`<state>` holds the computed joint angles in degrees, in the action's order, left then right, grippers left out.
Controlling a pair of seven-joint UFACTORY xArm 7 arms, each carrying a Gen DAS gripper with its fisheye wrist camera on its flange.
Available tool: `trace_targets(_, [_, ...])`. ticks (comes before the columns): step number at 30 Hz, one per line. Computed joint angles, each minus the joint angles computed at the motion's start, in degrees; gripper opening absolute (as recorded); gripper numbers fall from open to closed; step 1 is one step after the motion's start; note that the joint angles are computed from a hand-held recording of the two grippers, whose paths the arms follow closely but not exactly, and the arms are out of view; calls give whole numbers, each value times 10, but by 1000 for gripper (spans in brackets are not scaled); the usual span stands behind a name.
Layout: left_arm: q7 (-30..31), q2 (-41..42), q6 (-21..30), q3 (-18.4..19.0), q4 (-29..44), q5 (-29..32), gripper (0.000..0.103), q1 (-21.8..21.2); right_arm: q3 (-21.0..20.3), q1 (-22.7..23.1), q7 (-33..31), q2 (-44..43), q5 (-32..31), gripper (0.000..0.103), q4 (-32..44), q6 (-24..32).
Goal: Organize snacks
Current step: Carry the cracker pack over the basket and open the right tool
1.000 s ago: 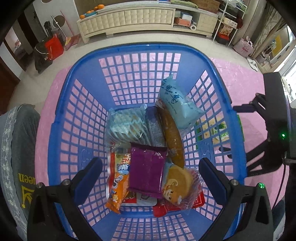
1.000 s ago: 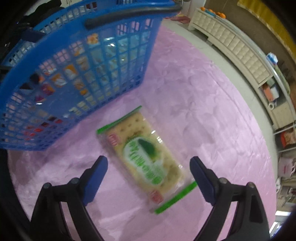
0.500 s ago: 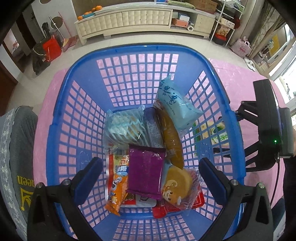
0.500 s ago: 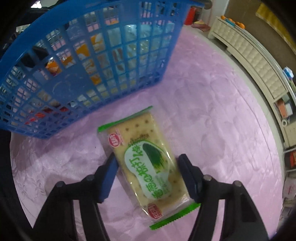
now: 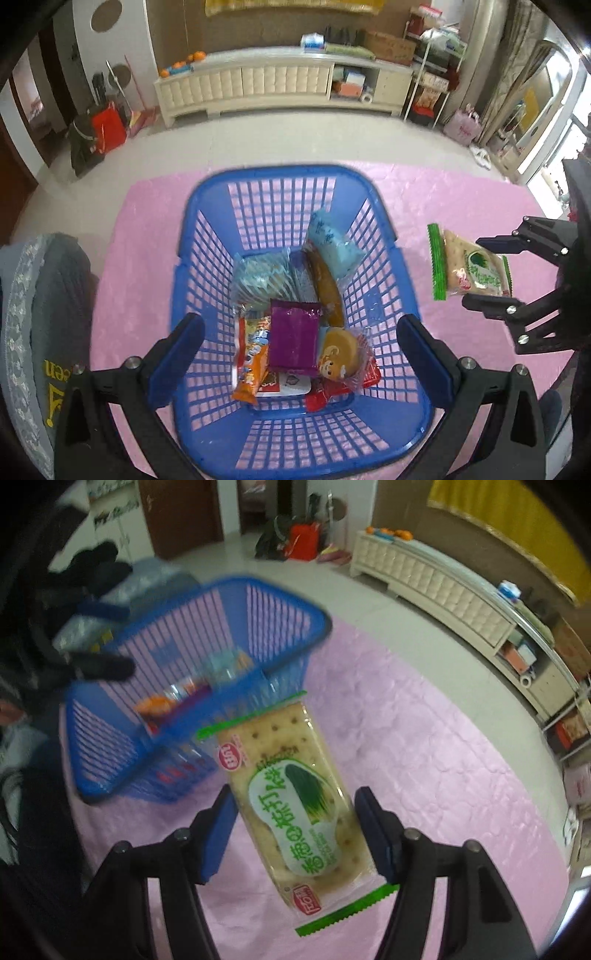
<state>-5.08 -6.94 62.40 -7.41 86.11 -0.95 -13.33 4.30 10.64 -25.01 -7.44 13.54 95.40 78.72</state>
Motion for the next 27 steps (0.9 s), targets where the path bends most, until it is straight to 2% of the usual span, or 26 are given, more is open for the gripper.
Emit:
trace_targets(5, [29,-41,-12,8,-14,-15,103,4,19,14,61,17,-7,69,58,-17])
trace_targets(8, [45,-66,-20,14,-28,-24,103,9,28,24,106,11,-13,69,74,-13])
trace_targets(15, [70,-102,-40,33,-59,-39,103,29,35,39,203,62,-28,69,149,-5])
trace_targets(19, [78,-106,-51,45,-74,-56,103,41,47,59,264,105,-67,69,194,3])
trace_targets(27, [111,-77,-68,56,-78,-66,103,59,52,115,322,198,-123,69,300,37])
